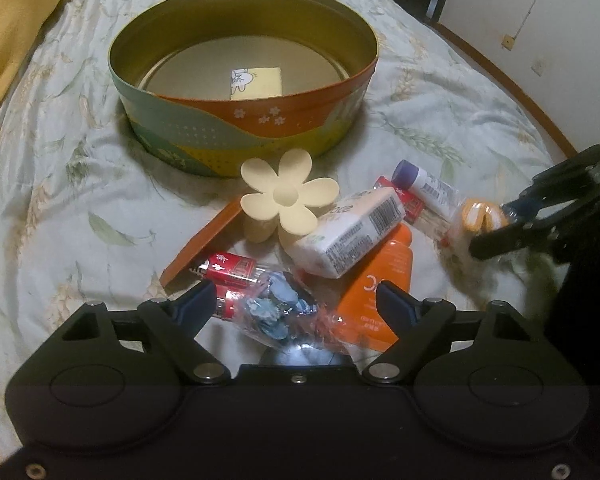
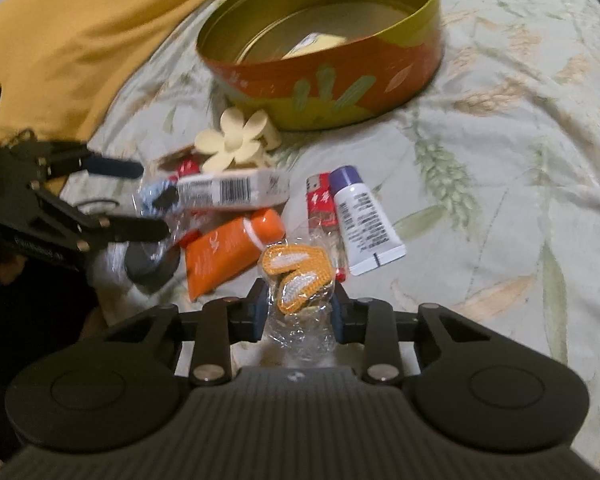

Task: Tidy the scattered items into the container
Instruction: 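Grasp the wrapped orange cookie with the right tool while the left tool grasps the blue candy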

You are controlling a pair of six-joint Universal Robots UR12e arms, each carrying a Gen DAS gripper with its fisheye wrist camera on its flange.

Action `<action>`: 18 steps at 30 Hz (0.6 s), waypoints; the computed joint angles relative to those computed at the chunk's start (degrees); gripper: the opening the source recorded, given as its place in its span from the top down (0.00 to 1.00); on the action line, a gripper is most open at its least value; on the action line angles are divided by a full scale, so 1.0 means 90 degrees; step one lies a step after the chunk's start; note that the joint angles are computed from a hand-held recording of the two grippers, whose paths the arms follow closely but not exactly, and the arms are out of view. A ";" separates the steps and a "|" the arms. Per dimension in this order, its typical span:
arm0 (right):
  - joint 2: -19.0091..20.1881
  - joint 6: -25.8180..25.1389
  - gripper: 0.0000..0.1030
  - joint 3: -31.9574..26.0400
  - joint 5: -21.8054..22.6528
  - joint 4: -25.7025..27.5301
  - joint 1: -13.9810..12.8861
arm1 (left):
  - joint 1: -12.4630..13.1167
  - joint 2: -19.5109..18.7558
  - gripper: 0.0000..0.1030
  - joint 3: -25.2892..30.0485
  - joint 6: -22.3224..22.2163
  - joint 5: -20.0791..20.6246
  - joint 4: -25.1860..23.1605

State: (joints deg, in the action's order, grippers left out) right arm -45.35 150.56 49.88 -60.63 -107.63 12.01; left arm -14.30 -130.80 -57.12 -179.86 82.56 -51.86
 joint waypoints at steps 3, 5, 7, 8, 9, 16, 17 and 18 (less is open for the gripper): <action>-0.0029 0.0293 0.67 0.0040 0.0084 -0.0141 -0.0032 | 0.0012 -0.0010 0.22 -0.0015 -0.0115 -0.0084 0.0029; -0.0065 0.0478 0.67 0.0097 0.0055 -0.0302 -0.0043 | 0.0012 -0.0018 0.23 -0.0019 -0.0137 -0.0102 0.0038; -0.0092 0.0696 0.67 0.0127 0.0104 -0.0375 -0.0065 | 0.0009 -0.0016 0.23 -0.0035 -0.0125 -0.0083 0.0061; -0.0117 0.0777 0.67 0.0159 0.0121 -0.0404 -0.0077 | 0.0011 -0.0015 0.24 -0.0042 -0.0146 -0.0093 0.0076; -0.0149 0.0823 0.67 0.0196 0.0134 -0.0420 -0.0088 | 0.0014 -0.0018 0.26 -0.0043 -0.0178 -0.0110 0.0085; -0.0360 0.0857 0.67 0.0394 -0.0073 -0.0610 -0.0121 | 0.0036 -0.0025 0.58 -0.0096 -0.0295 -0.0111 0.0223; -0.0369 0.0857 0.67 0.0388 -0.0099 -0.0611 -0.0124 | 0.0042 -0.0019 0.59 -0.0114 -0.0353 -0.0119 0.0243; -0.0374 0.0863 0.67 0.0379 -0.0099 -0.0620 -0.0129 | 0.0055 -0.0008 0.60 -0.0137 -0.0433 -0.0164 0.0262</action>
